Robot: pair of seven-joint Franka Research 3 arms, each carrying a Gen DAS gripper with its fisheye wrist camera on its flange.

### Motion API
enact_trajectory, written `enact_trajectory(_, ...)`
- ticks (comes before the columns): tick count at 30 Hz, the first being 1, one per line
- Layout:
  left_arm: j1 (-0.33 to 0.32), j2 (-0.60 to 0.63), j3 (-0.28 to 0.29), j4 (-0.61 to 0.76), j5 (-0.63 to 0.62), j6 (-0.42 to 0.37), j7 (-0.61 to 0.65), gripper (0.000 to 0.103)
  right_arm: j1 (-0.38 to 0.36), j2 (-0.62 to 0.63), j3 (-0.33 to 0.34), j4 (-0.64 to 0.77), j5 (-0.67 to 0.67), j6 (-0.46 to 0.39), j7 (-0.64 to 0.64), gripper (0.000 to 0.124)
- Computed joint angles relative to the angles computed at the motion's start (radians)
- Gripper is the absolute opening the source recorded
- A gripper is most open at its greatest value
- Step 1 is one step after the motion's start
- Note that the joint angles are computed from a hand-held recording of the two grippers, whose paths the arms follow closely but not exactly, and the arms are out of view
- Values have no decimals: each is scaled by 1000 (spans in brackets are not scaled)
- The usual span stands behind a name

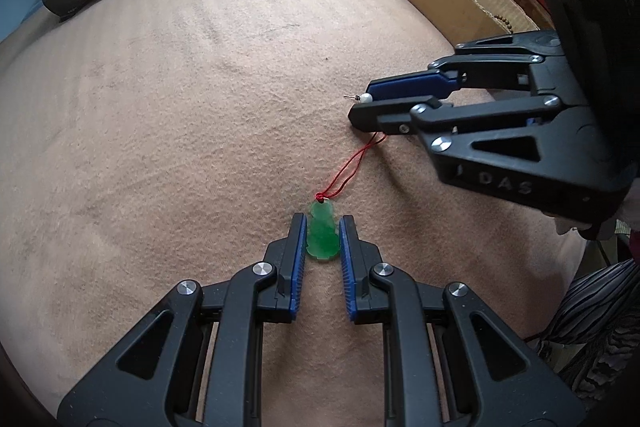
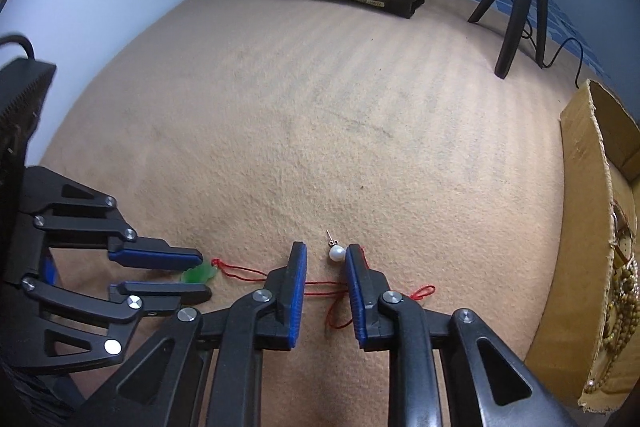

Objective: Organize jewelry
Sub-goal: 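Close the left tool on the jade pendant while the right tool grasps the pearl earring, then carry the jade pendant and pearl earring in both tools over the cardboard box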

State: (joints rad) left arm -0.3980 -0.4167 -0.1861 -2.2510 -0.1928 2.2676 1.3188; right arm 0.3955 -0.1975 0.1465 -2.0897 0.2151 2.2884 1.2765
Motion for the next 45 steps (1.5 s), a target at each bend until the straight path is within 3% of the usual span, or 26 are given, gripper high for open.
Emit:
enact_trajectory(4, 1, 1, -1, 0, 2, 0, 1, 15, 2, 8, 10, 8, -37, -12, 9, 17)
enact_trajectory(7, 1, 0, -2, -1, 3, 0, 0, 15, 4, 10, 8, 10, -42, -13, 9, 6)
enact_trajectory(26, 34, -24, -17, 61, 97, 40, -104, 15, -35, -105, -30, -13, 42, 42, -3, 6)
enact_trajectory(45, 56, 104, -74, 307, 257, 150, -203, 15, -153, -215, -98, -41, 73, 84, 13, 6)
